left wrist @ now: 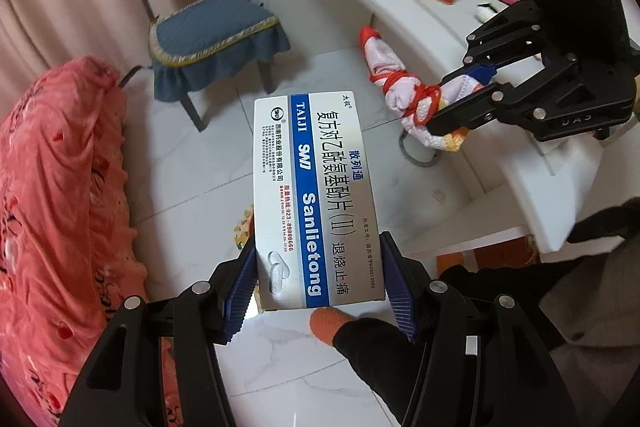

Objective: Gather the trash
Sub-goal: 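Carry the box and toy in both tools over the orange trash bin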

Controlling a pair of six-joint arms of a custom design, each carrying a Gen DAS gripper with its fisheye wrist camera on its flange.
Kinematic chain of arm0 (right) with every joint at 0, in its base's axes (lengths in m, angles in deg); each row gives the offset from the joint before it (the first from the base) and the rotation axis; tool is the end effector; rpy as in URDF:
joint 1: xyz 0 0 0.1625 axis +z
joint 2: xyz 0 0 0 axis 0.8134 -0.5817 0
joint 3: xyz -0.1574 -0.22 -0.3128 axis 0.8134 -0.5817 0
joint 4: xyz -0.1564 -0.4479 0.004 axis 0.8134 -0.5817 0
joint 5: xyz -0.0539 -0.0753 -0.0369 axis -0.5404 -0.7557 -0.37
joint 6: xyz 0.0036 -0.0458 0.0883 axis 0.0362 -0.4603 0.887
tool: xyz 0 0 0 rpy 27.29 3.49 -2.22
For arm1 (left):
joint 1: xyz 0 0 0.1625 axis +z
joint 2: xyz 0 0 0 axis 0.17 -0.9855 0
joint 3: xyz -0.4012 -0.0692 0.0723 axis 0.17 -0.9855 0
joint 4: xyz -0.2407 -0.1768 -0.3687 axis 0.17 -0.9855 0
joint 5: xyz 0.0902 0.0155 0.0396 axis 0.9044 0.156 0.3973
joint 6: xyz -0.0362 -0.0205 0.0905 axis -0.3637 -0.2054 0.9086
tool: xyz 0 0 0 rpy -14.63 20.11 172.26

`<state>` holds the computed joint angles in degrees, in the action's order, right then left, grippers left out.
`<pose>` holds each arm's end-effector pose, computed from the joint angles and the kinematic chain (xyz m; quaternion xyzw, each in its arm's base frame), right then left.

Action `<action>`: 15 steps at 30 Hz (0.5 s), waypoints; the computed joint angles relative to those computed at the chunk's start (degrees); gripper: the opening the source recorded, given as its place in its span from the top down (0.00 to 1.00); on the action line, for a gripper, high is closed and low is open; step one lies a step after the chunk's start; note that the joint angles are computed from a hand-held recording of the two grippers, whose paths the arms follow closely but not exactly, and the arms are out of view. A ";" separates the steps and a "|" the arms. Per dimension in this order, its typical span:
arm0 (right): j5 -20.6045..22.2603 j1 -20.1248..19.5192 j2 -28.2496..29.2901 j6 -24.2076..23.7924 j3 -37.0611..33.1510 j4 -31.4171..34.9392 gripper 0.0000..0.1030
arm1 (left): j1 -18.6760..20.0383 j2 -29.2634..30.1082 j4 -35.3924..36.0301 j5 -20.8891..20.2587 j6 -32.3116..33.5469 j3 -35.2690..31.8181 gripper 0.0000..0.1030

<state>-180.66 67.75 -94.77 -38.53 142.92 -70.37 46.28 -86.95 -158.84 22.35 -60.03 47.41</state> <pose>0.4577 -0.5349 0.0278 0.3497 -0.9238 0.0351 0.1521 -0.1166 -0.5026 0.3644 0.3973 0.8784 -0.0051 0.2656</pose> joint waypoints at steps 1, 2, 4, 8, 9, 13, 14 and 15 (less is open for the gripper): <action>0.19 -0.40 1.44 0.40 -1.17 0.55 0.84 | 1.04 0.47 -0.83 0.00 0.77 -0.01 0.42; 0.40 -0.75 2.46 0.62 -1.90 0.91 0.84 | 1.97 0.65 -1.52 0.13 1.68 0.04 0.42; 0.57 -1.29 4.97 0.58 -3.74 1.22 0.84 | 3.80 1.11 -2.45 -0.16 3.11 -0.06 0.42; -0.14 -2.46 9.49 1.24 -6.94 2.56 0.84 | 7.48 2.32 -4.75 -0.46 5.88 -0.20 0.42; 0.01 -2.76 10.37 1.67 -7.66 2.88 0.84 | 8.15 2.54 -5.14 -0.54 6.22 -0.24 0.42; 0.29 -3.79 14.25 3.46 -11.25 5.25 0.84 | 11.21 3.80 -6.90 -1.35 6.81 -0.58 0.42; 0.49 -4.05 15.25 4.09 -12.29 5.96 0.84 | 11.82 4.08 -7.02 -1.55 6.76 -0.60 0.42; 0.44 -4.31 16.44 4.82 -13.51 7.12 0.84 | 12.41 4.40 -7.08 -1.56 6.92 -0.71 0.42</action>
<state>-180.22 63.44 -78.33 -33.71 129.41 -63.25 58.69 -82.54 -165.93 20.79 -53.12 46.70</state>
